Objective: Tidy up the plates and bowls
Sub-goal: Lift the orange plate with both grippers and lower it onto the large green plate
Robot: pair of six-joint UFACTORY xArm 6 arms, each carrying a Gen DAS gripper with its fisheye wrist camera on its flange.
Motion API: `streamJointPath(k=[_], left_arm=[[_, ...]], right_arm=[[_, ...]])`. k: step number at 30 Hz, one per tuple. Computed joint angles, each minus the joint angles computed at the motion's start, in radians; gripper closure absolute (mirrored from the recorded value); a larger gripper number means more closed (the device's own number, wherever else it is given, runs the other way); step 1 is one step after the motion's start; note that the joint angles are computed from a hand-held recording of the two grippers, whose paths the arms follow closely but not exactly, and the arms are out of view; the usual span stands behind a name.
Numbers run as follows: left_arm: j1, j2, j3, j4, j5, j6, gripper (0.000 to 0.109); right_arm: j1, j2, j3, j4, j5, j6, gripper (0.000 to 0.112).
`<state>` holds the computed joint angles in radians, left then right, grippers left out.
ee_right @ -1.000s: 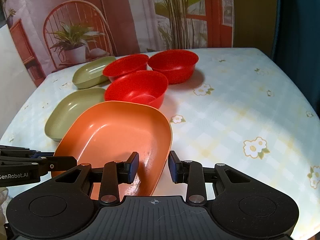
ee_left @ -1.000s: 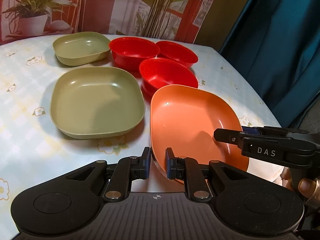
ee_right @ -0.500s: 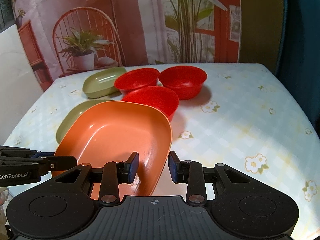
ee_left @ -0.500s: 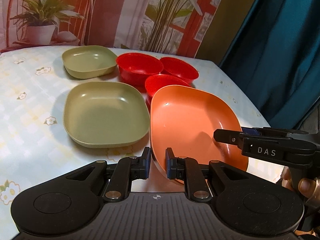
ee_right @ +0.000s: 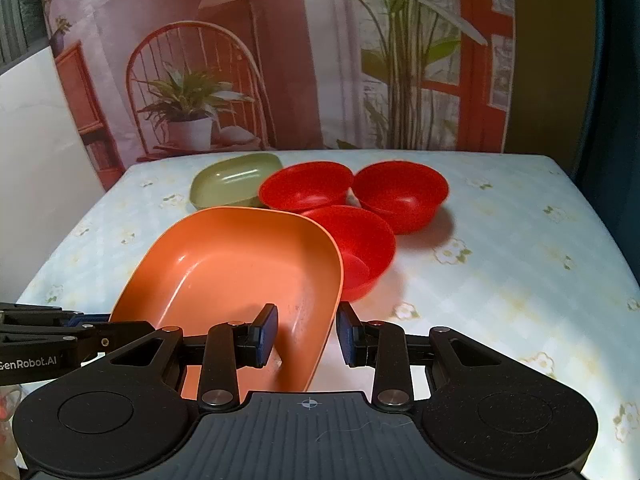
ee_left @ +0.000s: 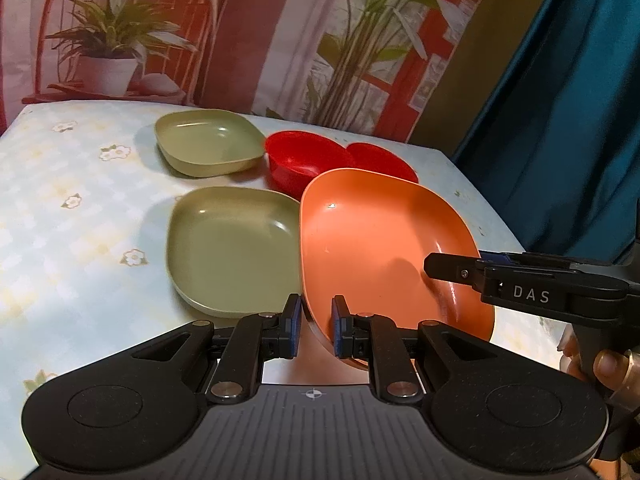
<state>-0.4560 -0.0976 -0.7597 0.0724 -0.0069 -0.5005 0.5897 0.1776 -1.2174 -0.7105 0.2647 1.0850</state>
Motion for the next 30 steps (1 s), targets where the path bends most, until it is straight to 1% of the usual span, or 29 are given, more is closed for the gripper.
streamJointPath(k=[4, 8, 11, 14, 17, 22, 26, 28, 30], left_arm=[[0.012, 0.005, -0.004, 0.0, -0.002, -0.01, 0.092], [0.018, 0.015, -0.016, -0.038, 0.002, 0.015, 0.091], [0.027, 0.024, -0.028, -0.036, 0.006, 0.01, 0.091], [0.031, 0.036, -0.043, -0.07, 0.008, 0.039, 0.091], [0.039, 0.047, -0.058, -0.055, 0.012, 0.025, 0.091], [0.047, 0.07, -0.091, -0.075, 0.028, 0.046, 0.091], [0.065, 0.098, -0.134, -0.072, 0.028, 0.047, 0.091], [0.081, 0.111, -0.155, -0.041, 0.024, 0.017, 0.091], [0.098, 0.118, -0.167, 0.016, 0.021, -0.034, 0.091]], right_arm=[[0.003, 0.034, -0.042, 0.042, -0.002, -0.048, 0.082], [0.001, 0.07, -0.08, 0.083, -0.011, -0.09, 0.082], [0.0, 0.098, -0.113, 0.119, -0.011, -0.127, 0.082], [-0.001, 0.124, -0.144, 0.147, -0.011, -0.158, 0.082], [-0.002, 0.147, -0.17, 0.18, -0.015, -0.193, 0.082], [-0.004, 0.183, -0.218, 0.238, -0.008, -0.256, 0.082], [-0.01, 0.223, -0.28, 0.291, -0.006, -0.323, 0.082], [-0.013, 0.253, -0.328, 0.327, 0.004, -0.363, 0.082], [-0.015, 0.288, -0.381, 0.377, 0.012, -0.416, 0.082]])
